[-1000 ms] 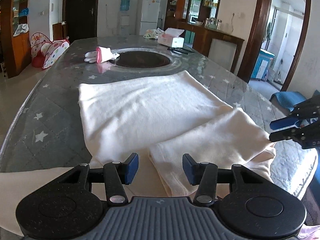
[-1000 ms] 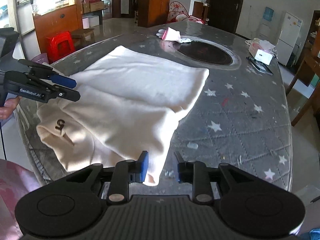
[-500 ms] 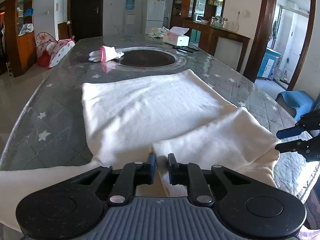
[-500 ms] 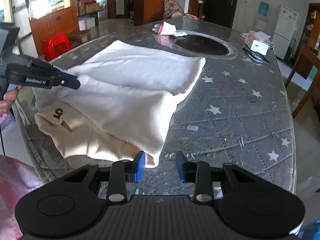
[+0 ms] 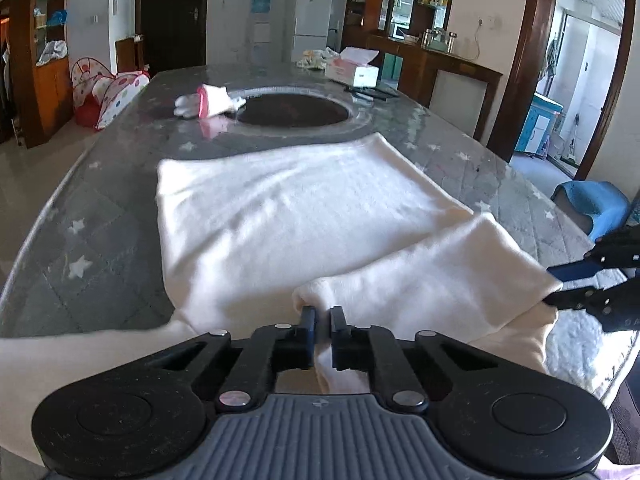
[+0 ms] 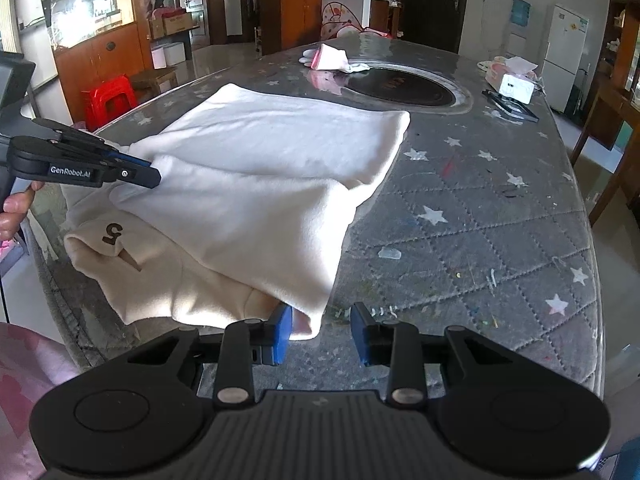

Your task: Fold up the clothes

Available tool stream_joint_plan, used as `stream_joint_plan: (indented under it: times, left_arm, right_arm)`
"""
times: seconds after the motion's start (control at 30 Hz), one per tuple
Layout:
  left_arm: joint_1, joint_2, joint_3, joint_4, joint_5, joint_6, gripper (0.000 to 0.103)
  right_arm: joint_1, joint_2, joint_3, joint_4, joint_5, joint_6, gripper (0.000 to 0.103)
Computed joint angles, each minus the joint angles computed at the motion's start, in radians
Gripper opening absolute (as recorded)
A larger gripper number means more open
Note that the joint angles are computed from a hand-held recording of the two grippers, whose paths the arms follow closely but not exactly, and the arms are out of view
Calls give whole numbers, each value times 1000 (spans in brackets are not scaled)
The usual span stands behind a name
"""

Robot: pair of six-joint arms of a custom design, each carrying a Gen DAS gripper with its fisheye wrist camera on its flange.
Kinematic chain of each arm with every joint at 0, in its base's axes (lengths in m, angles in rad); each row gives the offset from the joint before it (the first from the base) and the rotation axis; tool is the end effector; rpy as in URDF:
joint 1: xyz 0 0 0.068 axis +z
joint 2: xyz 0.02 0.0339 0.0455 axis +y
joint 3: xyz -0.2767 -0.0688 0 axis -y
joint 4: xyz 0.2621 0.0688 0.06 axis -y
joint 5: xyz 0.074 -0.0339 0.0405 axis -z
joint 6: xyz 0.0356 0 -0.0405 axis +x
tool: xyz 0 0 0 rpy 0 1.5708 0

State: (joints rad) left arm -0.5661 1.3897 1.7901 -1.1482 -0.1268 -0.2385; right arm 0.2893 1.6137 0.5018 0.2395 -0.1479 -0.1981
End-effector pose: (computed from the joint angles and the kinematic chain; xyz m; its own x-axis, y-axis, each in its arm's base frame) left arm 0.2289 -0.1401 0.4688 -0.6649 0.1449 -0.7327 0.3053 0.9480 -0.0896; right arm 0.2592 0.0826 0.0979 -0.6463 -0.3955 -0.6526 -0.5102 0.8599 -0.0159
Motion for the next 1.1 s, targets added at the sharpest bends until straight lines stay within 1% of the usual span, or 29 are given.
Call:
stream_joint_plan:
  times: [0.1,0.2,0.4,0.47,0.57,0.67,0.77,0.83,0.93,1.03,1.1]
  left_arm:
    - [-18,26,99,-14,-20,15,7]
    - [-40,67,229,-28,-36,47,7]
    - [-75,192,528,-116,-8,87,7]
    - [-75,217,593,-155,10,78,7]
    - [-59,195,569,-180,30,48,7]
    - [-31,142,455,-199,39,14,7]
    - [9,94,313,-191,67,-19,7]
    - [25,68,227,-179,76,-31,7]
    - [37,46,143,-156,64,-32,8]
    - [49,29,107,-136,81,-29,11]
    - [52,15,95,-130,86,-26,11]
  right_arm:
    - [11,-2,-7,18,15,1,32]
    - [20,4,-16,45,19,6,32]
    - [65,0,-36,85,102,-7,32]
    - [80,-8,-42,86,146,-11,32]
    - [92,-24,-59,89,194,-33,32]
    - [84,-30,-69,94,189,-47,32]
    - [69,-26,-62,88,168,-50,32]
    - [60,-33,-55,64,153,-56,32]
    - [41,-56,-41,2,115,-68,32]
    - [12,-103,-25,-88,58,-79,32]
    - [-2,-126,-10,-117,25,-88,32]
